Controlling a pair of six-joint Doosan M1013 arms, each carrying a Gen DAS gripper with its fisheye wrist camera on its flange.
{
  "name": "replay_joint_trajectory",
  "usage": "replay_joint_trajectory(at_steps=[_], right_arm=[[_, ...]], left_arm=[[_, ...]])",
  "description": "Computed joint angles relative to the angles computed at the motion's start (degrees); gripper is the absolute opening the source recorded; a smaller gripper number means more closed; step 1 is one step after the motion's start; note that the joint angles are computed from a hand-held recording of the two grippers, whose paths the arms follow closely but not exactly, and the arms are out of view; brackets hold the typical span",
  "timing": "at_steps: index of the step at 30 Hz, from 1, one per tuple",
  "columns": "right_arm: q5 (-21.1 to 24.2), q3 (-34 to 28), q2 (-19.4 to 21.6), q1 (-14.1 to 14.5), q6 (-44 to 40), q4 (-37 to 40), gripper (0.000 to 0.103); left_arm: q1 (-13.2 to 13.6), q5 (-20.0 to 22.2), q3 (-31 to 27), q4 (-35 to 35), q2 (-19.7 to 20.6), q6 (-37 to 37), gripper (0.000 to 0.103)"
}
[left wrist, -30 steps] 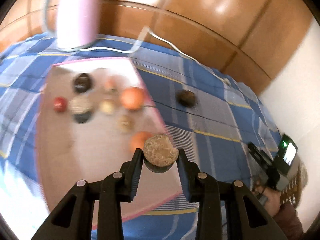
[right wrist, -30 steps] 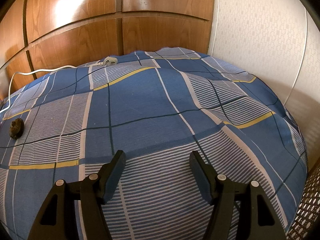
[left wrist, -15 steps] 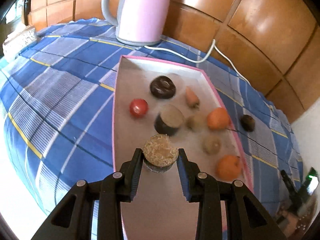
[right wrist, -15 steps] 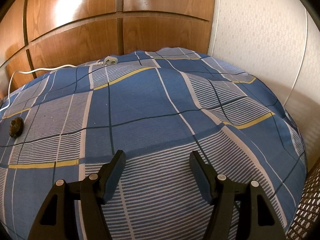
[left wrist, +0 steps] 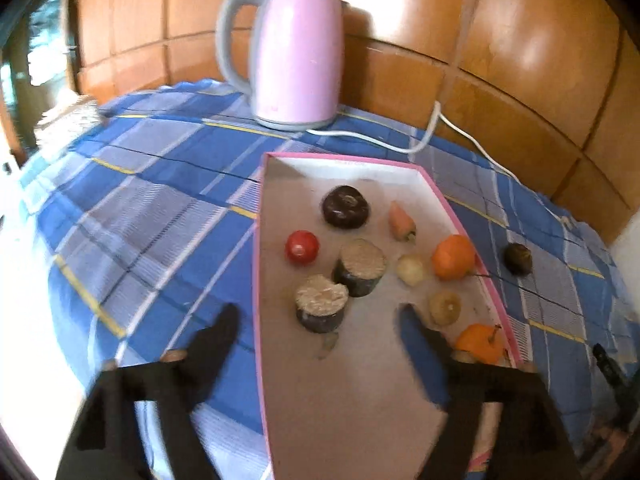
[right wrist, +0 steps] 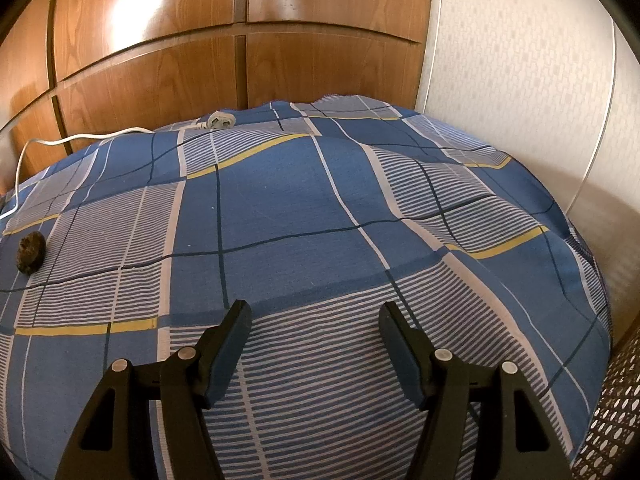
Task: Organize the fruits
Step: 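Carry the dark slice into the pink tray and open the left tool, then swing the right tool toward the dark round fruit on the bedspread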
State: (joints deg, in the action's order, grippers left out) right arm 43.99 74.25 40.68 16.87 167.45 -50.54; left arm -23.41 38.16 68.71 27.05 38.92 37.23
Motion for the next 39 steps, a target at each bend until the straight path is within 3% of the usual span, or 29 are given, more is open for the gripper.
replay_joint_trajectory(at_steps=[2,4,13,25,32,36,39], right_arm=[[-0.01,0.01,0.00,0.00,0.01,0.00,0.067],[-0.01,0.01,0.00,0.00,0.01,0.00,0.067],[-0.02,0.04,-0.02,0.01,0.02,-0.02,0.067],[-0.37,0.14,-0.12,-0.05,0.01,0.35,0.067],[-0.60,0.10,-0.16,-0.17,-0.28,1.12,0.067],[-0.59,0.10,-0.17,-0.19,-0.34,1.17,0.067],[-0.64,0.15,-0.19,-0.19,-0.31,1.11,0.067]], left_arm=[[-0.50,-0.33,1.24,3.41,-0.89,-4.32,0.093],[-1.28,2.56,1.24,7.84,-1.09,-8.44,0.094],[-2.11,2.90,3.31,11.81,-2.61,-14.01,0.103],[-2.53,3.12,4.09,14.51,-3.09,-15.20,0.103],[-2.80,-0.04,6.49,20.15,-3.93,-19.83,0.103],[-2.44,-1.06,6.41,16.80,-3.89,-16.43,0.103],[-1.90,-4.50,7.78,14.26,-4.55,-16.03,0.103]])
